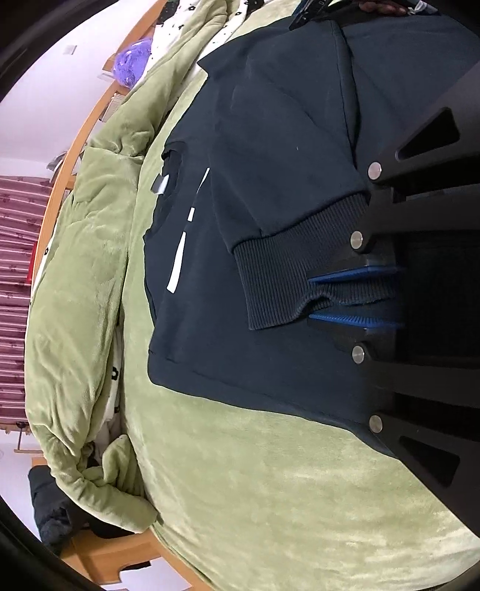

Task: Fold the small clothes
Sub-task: 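Lay the cuff across the sweatshirt body and open the left tool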

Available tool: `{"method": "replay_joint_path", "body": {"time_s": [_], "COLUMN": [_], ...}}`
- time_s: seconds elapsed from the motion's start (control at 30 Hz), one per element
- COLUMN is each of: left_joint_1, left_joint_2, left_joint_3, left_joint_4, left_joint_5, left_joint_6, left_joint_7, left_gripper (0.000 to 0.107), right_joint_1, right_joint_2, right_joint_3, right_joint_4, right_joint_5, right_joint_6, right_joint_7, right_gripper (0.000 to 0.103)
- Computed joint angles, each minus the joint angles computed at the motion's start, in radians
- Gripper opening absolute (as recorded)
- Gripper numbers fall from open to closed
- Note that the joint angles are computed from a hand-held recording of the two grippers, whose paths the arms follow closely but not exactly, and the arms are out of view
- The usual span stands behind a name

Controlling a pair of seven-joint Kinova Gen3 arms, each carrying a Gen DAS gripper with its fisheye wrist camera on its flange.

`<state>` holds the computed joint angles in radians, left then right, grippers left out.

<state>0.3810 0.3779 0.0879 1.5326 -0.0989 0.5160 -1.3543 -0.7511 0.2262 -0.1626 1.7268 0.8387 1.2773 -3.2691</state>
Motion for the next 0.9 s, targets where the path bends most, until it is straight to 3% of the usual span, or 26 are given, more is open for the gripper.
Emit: {"method": "replay_joint_path", "body": {"time_s": [0.27, 0.53, 0.9], "left_joint_1": [0.061, 0.065, -0.019], "left_joint_2": [-0.002, 0.002, 0.002], "left_joint_3": [-0.051, -0.046, 0.020], "left_joint_4": [0.023, 0.021, 0.027], "left_joint_5": [-0.077, -0.101, 0.003], "left_joint_6": [-0.033, -0.031, -0.042], "left_joint_7": [0.064, 0.092, 0.013], "left_gripper": [0.019, 0.021, 0.025], "right_joint_1": [-0.005, 0.003, 0.018], "right_joint_2": [0.001, 0.009, -0.005], "right_joint_3": [-0.002, 0.004, 0.012], "right_joint_4": [0.011, -0.001, -0.002], "right_joint_5": [0.010, -0.013, -0.042], "right_joint_6": [-0.006, -0.017, -0.028], "right_joint_7": [-0.028, -0.001, 0.022], "right_gripper": [0.060, 0.059, 0.060]}}
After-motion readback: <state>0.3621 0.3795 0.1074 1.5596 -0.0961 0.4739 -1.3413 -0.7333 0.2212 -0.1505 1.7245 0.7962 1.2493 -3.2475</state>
